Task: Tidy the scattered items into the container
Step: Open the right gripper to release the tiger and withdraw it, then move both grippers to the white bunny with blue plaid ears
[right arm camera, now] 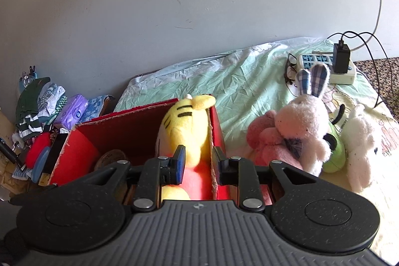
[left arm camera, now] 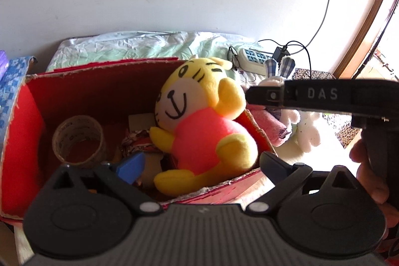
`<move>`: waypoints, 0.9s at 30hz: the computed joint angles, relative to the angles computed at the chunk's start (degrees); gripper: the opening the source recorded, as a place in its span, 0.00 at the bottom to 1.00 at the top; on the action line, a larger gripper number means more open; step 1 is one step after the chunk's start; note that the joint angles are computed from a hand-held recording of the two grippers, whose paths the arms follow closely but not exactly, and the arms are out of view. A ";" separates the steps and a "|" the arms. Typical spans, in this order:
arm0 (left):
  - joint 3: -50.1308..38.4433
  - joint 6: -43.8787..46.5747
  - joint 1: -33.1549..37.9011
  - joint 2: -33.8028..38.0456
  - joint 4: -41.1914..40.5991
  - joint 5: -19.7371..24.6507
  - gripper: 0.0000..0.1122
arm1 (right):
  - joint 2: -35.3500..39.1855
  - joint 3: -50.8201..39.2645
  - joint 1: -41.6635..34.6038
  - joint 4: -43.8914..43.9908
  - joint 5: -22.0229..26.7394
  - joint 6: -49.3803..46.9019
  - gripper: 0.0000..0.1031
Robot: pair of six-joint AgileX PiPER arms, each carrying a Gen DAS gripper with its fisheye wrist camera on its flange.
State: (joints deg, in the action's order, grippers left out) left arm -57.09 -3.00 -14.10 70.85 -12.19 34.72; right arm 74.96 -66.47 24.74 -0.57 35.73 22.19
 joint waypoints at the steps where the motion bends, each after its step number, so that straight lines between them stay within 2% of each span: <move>1: 0.73 -0.55 -0.09 -0.82 0.43 -0.59 0.89 | -1.21 1.63 -0.03 -0.76 -0.15 1.15 0.26; 7: 4.55 -4.92 -2.47 -5.88 4.87 -2.92 0.89 | -7.45 10.14 -2.30 -1.24 1.68 3.01 0.27; 10: 5.61 -12.14 -7.06 -8.32 12.94 -3.91 0.89 | -9.25 12.86 -5.45 1.14 2.49 0.22 0.28; 12: 5.80 -17.35 -11.19 -9.45 18.69 -4.36 0.89 | -10.07 14.34 -8.70 4.50 2.86 -2.95 0.28; 15: 4.65 -23.55 -18.44 -9.09 25.62 -4.31 0.89 | -10.93 15.70 -16.49 14.86 4.14 -13.19 0.29; 18: 2.78 -28.44 -25.13 -6.26 30.26 -5.15 0.89 | -10.92 16.70 -24.43 22.79 5.93 -24.34 0.29; 21: 0.78 -30.53 -29.87 -1.45 31.05 -8.46 0.88 | -9.57 16.53 -33.89 30.28 9.22 -36.61 0.29; 25: -4.14 -44.44 -35.68 7.61 41.10 -9.89 0.88 | -4.52 13.33 -47.18 38.65 15.54 -50.17 0.29; 27: -7.86 -44.73 -36.59 12.33 40.36 -9.40 0.88 | -0.90 10.64 -52.57 40.80 17.92 -55.24 0.29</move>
State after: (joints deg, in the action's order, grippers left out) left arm -64.94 -47.73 -50.69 83.17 28.17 25.31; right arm 74.06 -55.83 -27.83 40.23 53.64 -33.05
